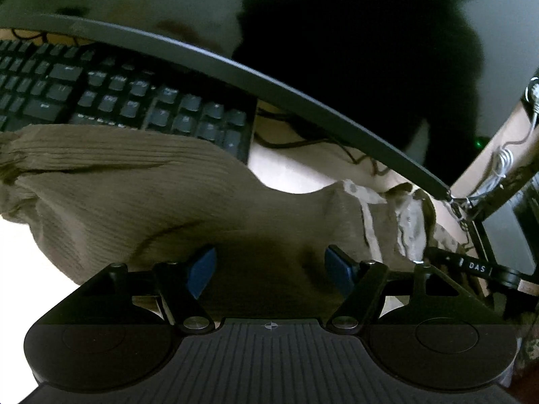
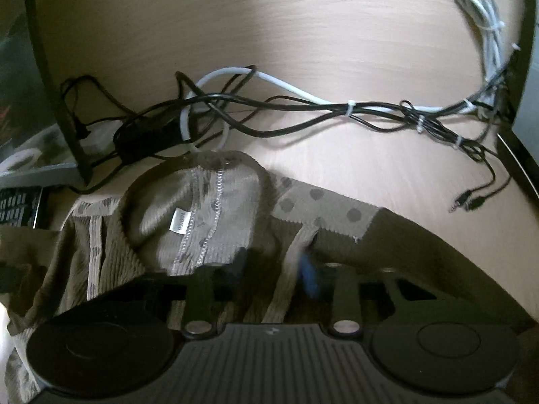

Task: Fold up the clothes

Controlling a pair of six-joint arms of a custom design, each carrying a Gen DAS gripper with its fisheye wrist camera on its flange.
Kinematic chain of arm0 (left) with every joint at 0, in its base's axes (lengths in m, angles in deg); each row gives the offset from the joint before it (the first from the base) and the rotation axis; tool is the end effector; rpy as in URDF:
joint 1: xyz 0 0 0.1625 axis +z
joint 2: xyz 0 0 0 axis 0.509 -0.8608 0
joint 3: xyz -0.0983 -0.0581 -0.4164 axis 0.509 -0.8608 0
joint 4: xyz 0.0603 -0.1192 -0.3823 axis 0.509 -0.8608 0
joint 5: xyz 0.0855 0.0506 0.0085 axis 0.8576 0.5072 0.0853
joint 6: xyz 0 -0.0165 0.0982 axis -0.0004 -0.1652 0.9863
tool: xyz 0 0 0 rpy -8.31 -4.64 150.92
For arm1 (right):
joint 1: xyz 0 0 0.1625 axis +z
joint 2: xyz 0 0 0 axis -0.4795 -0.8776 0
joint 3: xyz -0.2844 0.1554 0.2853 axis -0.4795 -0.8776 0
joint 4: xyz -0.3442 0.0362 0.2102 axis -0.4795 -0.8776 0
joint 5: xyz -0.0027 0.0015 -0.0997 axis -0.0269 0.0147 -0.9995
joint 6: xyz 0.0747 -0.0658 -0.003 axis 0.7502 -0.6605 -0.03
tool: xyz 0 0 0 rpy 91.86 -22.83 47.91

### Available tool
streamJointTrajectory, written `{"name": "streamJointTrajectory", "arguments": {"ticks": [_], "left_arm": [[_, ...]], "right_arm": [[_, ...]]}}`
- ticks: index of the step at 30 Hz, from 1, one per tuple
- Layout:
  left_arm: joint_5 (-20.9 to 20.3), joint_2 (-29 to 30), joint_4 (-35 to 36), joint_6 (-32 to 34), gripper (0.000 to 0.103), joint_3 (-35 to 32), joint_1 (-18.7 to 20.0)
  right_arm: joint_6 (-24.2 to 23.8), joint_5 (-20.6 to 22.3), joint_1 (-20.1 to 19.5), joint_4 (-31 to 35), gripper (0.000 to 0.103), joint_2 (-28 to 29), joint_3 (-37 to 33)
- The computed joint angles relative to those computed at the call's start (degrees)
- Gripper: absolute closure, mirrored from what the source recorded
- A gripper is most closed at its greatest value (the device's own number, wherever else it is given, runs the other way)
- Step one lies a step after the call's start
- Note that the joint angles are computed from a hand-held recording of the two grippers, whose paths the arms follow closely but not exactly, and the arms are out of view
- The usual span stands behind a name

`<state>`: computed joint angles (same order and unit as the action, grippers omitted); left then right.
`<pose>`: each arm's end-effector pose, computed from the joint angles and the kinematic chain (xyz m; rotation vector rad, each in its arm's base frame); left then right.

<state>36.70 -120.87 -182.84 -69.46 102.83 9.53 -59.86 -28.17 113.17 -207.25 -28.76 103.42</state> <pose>-0.2824 -0.5042 0.0730 0.0773 2.5936 -1.0122 0.0515 -0.5800 0.3172 0.5375 -2.4430 0.8280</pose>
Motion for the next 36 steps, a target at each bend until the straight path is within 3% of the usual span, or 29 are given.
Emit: {"name": "streamJointTrajectory", "arguments": {"ticks": [2,7,11,14,16,17,19,22,24,28,32,36], "left_arm": [[0.0,-0.2,0.6,-0.9,0.027,0.1,0.2],[0.0,-0.6,0.1,-1.6,0.026,1.0,0.5],[0.0,-0.9,-0.8,-2.0,0.027,1.7,0.5],[0.2,-1.1,-1.4,-2.5,0.027,2.2,0.5],[0.5,-1.6,-0.8,-3.1,0.027,2.5,0.5],[0.9,-2.0,0.0,-3.6,0.027,2.6,0.3],[2.2,-2.9,1.7,-4.8,0.022,3.2,-0.2],[2.9,-5.0,2.5,-5.0,0.017,5.0,-1.8],[1.3,-5.7,1.8,-3.4,0.013,6.0,-3.5],[-4.4,-5.7,0.8,-0.4,0.008,7.9,-6.9],[-7.9,-3.8,3.2,2.5,0.008,8.9,-10.2],[-10.0,-1.9,5.1,4.8,0.011,9.7,-11.6]], "right_arm": [[-1.8,0.9,0.1,-0.6,0.101,0.0,-0.1],[-4.5,3.0,0.5,-5.3,0.101,0.8,-3.5],[-5.1,1.0,0.6,-6.7,0.101,3.9,-8.5],[-6.3,-3.6,0.6,-1.7,0.099,6.7,-12.3],[-8.0,-4.0,0.2,-1.6,0.095,6.7,-11.9],[-8.3,-2.8,0.0,-2.0,0.091,5.4,-10.6],[-8.5,0.1,-0.6,-2.6,0.071,2.3,-7.9],[-10.7,3.6,-1.7,-3.8,0.056,-4.6,-1.9],[-11.5,4.1,-2.7,-2.8,0.052,-9.9,2.2],[-10.9,3.4,-6.0,-0.1,0.033,-20.6,10.7],[-7.2,2.3,-10.6,1.6,0.025,-29.9,18.7],[-2.3,1.1,-14.6,-1.9,0.024,-35.6,26.1]]}}
